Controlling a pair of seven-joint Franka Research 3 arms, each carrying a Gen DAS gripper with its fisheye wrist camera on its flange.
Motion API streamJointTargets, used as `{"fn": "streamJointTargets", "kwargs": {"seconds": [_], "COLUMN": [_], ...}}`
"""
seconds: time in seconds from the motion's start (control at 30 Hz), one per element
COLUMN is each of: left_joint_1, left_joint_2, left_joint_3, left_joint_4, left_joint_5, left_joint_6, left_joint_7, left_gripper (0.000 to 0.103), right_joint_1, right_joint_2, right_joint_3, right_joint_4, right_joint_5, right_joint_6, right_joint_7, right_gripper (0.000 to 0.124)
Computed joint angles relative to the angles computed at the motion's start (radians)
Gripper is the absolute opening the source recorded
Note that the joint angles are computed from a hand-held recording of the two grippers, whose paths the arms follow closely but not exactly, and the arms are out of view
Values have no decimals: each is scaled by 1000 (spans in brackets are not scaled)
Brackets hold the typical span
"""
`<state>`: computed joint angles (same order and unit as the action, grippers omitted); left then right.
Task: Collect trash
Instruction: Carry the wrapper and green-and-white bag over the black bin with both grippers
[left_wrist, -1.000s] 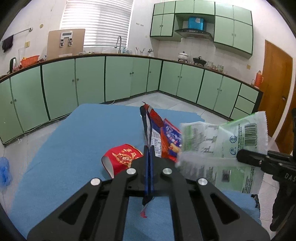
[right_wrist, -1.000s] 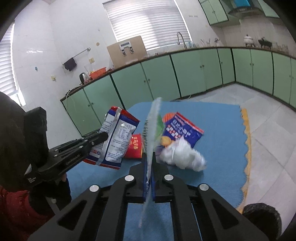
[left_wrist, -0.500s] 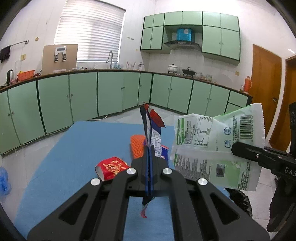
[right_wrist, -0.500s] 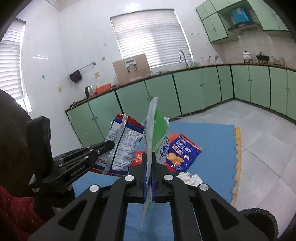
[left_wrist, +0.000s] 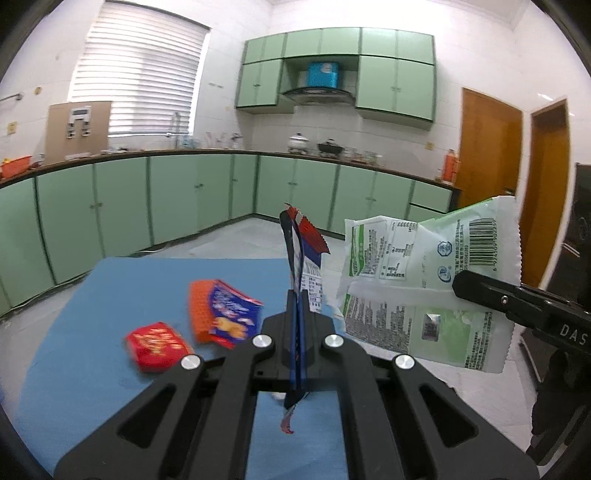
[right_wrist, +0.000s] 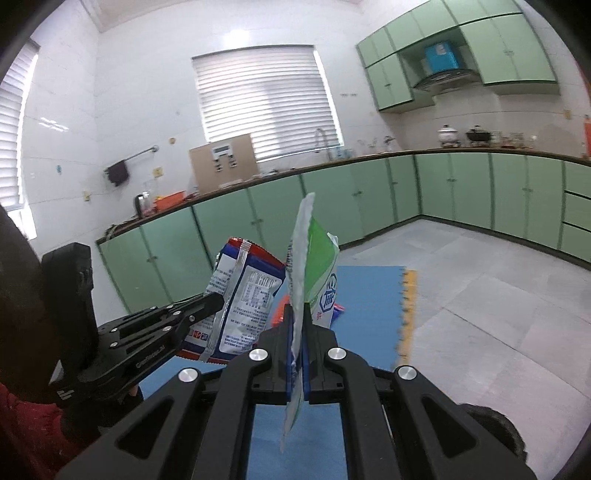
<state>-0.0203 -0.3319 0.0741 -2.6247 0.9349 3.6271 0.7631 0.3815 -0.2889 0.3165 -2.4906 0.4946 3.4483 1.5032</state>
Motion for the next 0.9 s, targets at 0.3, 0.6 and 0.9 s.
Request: {"fn": "streamJointTargets", "kwargs": {"seconds": [0.3,0.6,0.9], "left_joint_1": [-55,-50,-81], "left_joint_2": [88,200,312], "left_joint_3": [-49,-146,-216], "left_joint_4": [64,144,211], "left_joint_5": [94,181,180], "left_joint_6": [44,72,39], "left_joint_7": [-90,-148,-124], "left_gripper": [0,0,0], "right_joint_1": [-308,-412,-505], "right_joint_2": [-191,-323,-444], "right_joint_3": [254,307,347], "right_joint_4": [-135,-264,-369], "right_joint_5": [116,77,13], "right_joint_6": [-81,-142,-216], "right_joint_7": [51,200,345], "right_gripper": [4,4,4]}}
